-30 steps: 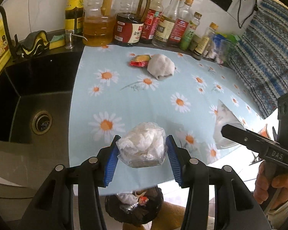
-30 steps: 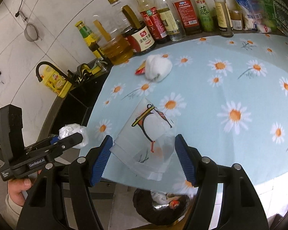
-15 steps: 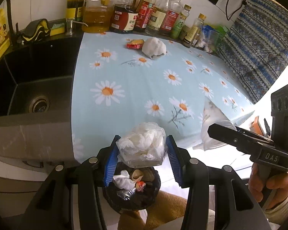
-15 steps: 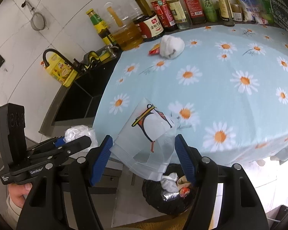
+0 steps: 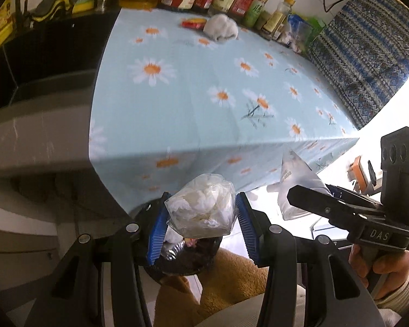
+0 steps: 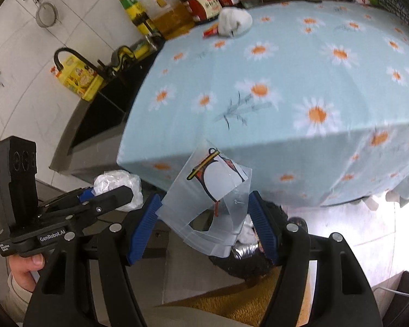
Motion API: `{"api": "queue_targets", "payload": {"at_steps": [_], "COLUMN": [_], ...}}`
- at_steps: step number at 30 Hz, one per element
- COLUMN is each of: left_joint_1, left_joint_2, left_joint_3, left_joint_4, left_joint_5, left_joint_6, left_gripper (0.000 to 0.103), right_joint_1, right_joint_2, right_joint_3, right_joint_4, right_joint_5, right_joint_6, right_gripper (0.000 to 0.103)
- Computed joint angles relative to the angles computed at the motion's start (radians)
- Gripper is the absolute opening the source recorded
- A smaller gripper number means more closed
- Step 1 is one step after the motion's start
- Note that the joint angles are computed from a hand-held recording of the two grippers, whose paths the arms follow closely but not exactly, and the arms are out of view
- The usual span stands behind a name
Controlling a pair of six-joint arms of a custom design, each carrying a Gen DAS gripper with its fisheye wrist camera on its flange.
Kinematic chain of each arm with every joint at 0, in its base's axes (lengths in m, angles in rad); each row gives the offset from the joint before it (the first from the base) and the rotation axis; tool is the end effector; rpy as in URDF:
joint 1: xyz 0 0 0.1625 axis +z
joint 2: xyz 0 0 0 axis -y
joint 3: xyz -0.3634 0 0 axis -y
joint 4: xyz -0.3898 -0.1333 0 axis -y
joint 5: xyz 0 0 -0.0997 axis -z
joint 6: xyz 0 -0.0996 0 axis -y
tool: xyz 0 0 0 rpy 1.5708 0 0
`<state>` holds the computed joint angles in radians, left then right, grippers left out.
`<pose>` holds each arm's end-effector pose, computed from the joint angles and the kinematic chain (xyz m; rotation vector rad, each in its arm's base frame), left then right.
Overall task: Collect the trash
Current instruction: 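Carry the tissue and plastic bag down over the black bin with both tools, then open both tools to drop the tissue and plastic bag into the bin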
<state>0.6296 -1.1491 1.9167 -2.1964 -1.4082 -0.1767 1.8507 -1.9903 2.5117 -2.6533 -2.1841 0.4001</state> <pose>-0.3275 -0.4234 0.1120 1.1080 2.7107 0.0500 0.1608 -0.2844 0.2843 -0.3901 -2.5622 0.9737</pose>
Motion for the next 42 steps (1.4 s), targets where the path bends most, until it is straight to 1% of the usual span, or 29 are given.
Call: {"api": "queue_targets", "payload": {"at_steps": [5,10,15,18,28,33,39,41,42], "left_joint_1": [0.015,0.033,0.046,0.065,0.088,0.092,0.091,0.086,0.083], "left_joint_2": [0.0,0.002,0.009,0.014,0.038,0.052,0.066,0.077,0.08], "left_joint_3": [0.03,0.052,0.075,0.086,0.109,0.116,0.111,0.102,0.1], "left_joint_4": [0.009,0.03,0.05,0.058,0.085,0.095,0.107,0.117,0.119], "left_joint_5": [-0.011,-0.023,-0.026,-0.054,-0.064,-0.056,-0.05,-0.043,-0.033], "left_joint_6": [-0.028,-0.058,-0.079,-0.104,-0.131,-0.15,-0.147,-0.149,-0.156], "left_gripper": [0.046,0.046,0.046,0.046,0.046,0.046,0.047,0.048,0.056], "right_joint_1": [-0.028,-0.058,-0.112,-0.143,-0.227,-0.258,-0.272,-0.279,-0.283], "right_joint_2": [-0.014,-0.006,-0.003,-0.008,0.013,0.021,0.037,0.037,0.04], "right_joint_3": [0.025,0.042,0.066,0.079,0.096,0.102,0.099,0.095,0.092], "right_joint_4": [0.027,0.032,0.04,0.051,0.05,0.045,0.028,0.027,0.024], "right_joint_5": [0.026,0.047,0.08,0.098,0.15,0.169,0.175,0.182,0.188], "right_joint_6": [-0.001,-0.013,-0.027,-0.039,-0.063,-0.075,-0.088,-0.094,-0.098], "right_gripper": [0.067,0.067,0.067,0.067,0.067,0.067,0.067,0.068,0.068]}}
